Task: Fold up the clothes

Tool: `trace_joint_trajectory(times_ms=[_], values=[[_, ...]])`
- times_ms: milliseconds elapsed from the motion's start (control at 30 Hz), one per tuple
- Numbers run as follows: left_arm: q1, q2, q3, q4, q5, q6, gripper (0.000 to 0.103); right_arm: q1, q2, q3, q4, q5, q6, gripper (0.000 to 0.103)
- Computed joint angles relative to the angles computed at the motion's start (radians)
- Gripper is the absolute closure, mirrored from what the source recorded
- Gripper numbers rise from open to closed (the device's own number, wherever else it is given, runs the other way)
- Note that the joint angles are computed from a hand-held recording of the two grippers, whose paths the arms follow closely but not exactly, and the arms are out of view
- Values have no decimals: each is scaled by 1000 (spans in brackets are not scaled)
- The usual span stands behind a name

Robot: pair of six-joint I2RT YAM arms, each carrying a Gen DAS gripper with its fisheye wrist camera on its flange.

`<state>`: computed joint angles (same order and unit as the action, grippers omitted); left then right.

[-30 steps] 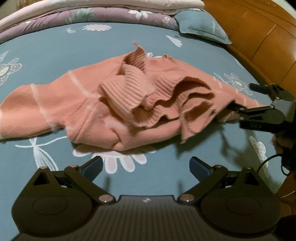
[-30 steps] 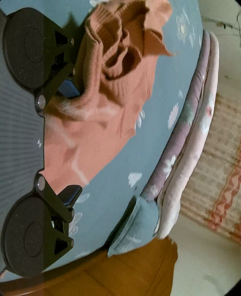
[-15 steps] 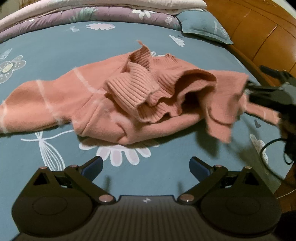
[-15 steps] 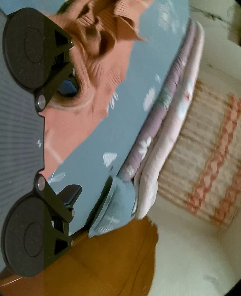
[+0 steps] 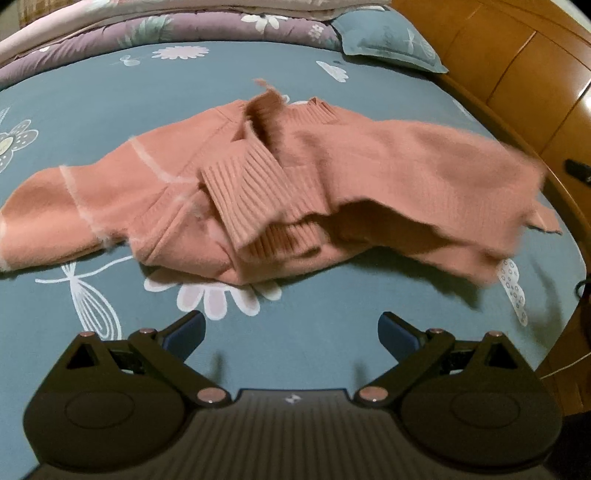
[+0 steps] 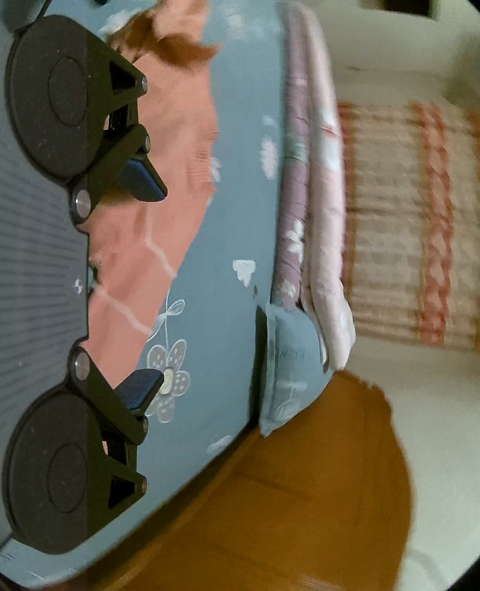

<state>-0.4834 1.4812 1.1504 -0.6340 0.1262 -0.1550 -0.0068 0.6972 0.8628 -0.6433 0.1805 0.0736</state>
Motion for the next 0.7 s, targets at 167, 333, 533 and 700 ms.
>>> trace_joint_trajectory(times_ms=[167, 333, 533, 700], values=[[-2, 2, -4, -5, 14, -1, 4, -352, 10, 50, -173, -360, -50, 0], [5, 21, 10, 26, 28, -14, 4, -313, 59, -3, -216, -505, -62, 0], [29, 53, 52, 83, 38, -28, 5, -192, 186, -96, -88, -655, 82, 0], [51, 73, 61, 119, 84, -52, 5, -120, 211, -146, -33, -661, 172, 0]])
